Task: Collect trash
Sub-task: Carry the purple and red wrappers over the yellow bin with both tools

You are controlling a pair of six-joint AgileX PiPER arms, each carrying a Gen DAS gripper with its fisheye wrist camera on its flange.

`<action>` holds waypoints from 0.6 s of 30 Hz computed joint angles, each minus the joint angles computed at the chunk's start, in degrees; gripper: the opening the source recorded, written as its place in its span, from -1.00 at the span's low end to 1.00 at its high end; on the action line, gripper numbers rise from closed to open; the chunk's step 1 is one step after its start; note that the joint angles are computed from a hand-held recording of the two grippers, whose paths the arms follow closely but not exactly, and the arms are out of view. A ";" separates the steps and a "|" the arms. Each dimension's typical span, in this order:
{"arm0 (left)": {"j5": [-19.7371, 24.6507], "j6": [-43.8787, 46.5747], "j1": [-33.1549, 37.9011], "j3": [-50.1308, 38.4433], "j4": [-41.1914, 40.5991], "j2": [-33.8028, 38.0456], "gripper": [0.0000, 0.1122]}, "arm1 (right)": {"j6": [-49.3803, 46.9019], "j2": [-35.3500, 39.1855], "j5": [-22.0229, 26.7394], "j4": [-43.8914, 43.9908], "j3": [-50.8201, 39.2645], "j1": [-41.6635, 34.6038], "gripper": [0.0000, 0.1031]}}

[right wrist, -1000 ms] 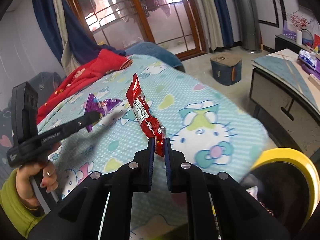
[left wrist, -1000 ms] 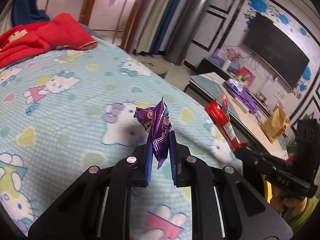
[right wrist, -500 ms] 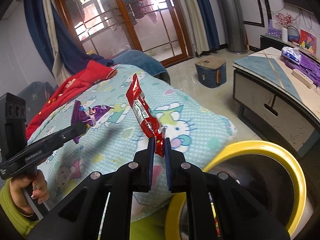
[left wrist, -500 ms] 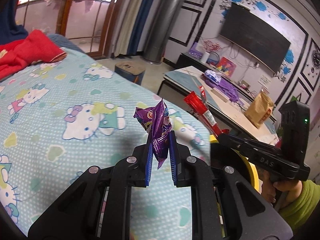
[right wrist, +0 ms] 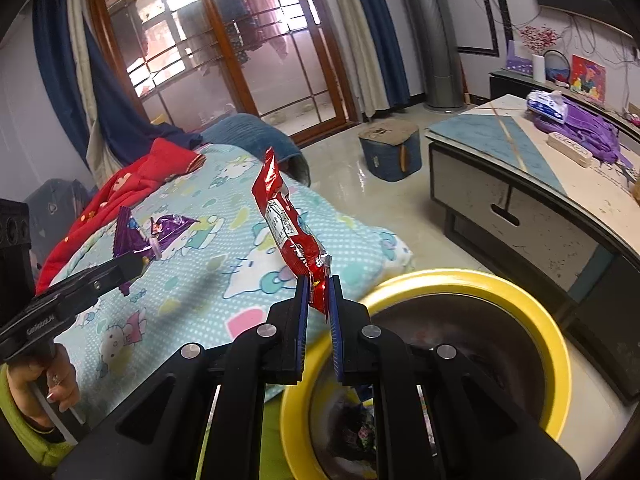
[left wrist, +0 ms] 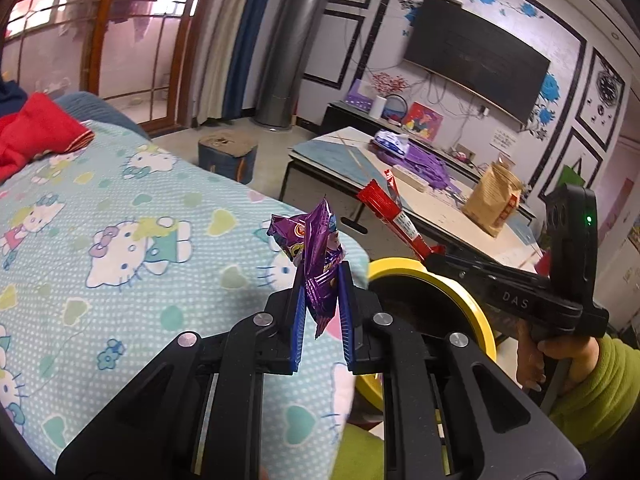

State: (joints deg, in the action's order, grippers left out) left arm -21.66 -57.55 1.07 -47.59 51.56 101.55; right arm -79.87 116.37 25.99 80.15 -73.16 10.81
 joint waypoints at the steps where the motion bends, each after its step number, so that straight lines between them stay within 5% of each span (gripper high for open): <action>1: 0.03 0.32 -0.57 0.01 -0.24 -0.09 -0.83 | -0.42 -0.29 -0.10 0.31 0.41 -0.34 -0.80; 18: 2.06 10.48 -9.30 0.38 -8.82 0.50 -0.83 | -8.90 -4.36 -1.61 6.38 7.90 -4.80 -0.80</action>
State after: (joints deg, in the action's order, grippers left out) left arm -19.60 -47.07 -8.23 -47.21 42.74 102.05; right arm -88.77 112.01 24.38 86.52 -65.25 6.00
